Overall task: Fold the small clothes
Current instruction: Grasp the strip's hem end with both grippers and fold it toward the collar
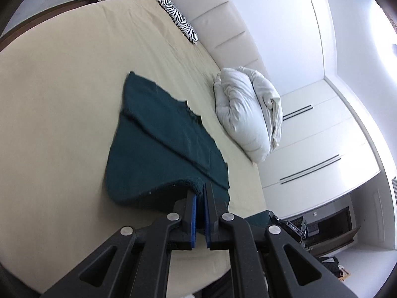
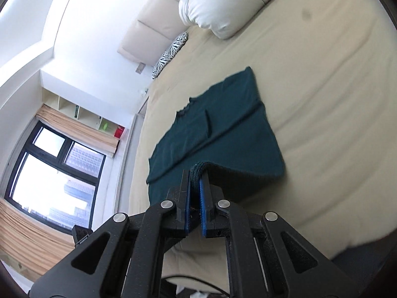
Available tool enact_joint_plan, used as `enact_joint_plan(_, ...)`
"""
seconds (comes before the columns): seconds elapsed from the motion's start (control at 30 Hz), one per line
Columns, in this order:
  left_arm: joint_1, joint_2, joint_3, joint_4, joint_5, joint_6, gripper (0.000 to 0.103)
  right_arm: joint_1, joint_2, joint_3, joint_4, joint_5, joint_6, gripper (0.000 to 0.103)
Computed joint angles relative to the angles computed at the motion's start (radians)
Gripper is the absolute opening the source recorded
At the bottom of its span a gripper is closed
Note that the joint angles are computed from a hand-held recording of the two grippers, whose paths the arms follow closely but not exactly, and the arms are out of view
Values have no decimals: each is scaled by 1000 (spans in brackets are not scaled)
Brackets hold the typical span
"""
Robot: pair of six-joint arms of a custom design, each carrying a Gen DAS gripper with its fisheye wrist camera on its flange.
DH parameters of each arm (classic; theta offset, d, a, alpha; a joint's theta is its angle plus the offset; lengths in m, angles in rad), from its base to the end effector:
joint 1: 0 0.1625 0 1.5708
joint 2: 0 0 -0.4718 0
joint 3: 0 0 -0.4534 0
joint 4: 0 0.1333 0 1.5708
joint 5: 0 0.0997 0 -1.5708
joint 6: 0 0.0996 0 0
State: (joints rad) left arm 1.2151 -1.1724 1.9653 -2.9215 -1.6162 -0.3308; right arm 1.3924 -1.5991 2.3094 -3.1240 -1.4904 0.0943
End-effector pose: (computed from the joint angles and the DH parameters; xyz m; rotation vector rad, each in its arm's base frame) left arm -0.1016 -0.6434 0.2427 -0.0534 -2.8191 0.7388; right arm 0.0555 -0.4885 0.3468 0.3341 2.8101 -1.2721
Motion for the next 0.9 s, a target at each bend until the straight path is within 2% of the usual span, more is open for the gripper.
enact_joint_plan(0.37, 68, 250, -343, 51, -4, -49, 6, 14, 277, -340, 12, -57, 54, 5)
enact_joint_plan(0.63, 94, 430, -602, 142, 60, -22, 6, 8, 489, -591, 54, -171, 69, 5)
enact_joint_plan(0.9, 119, 583, -826, 241, 121, -7, 6, -23, 633, -774, 102, -215, 96, 5)
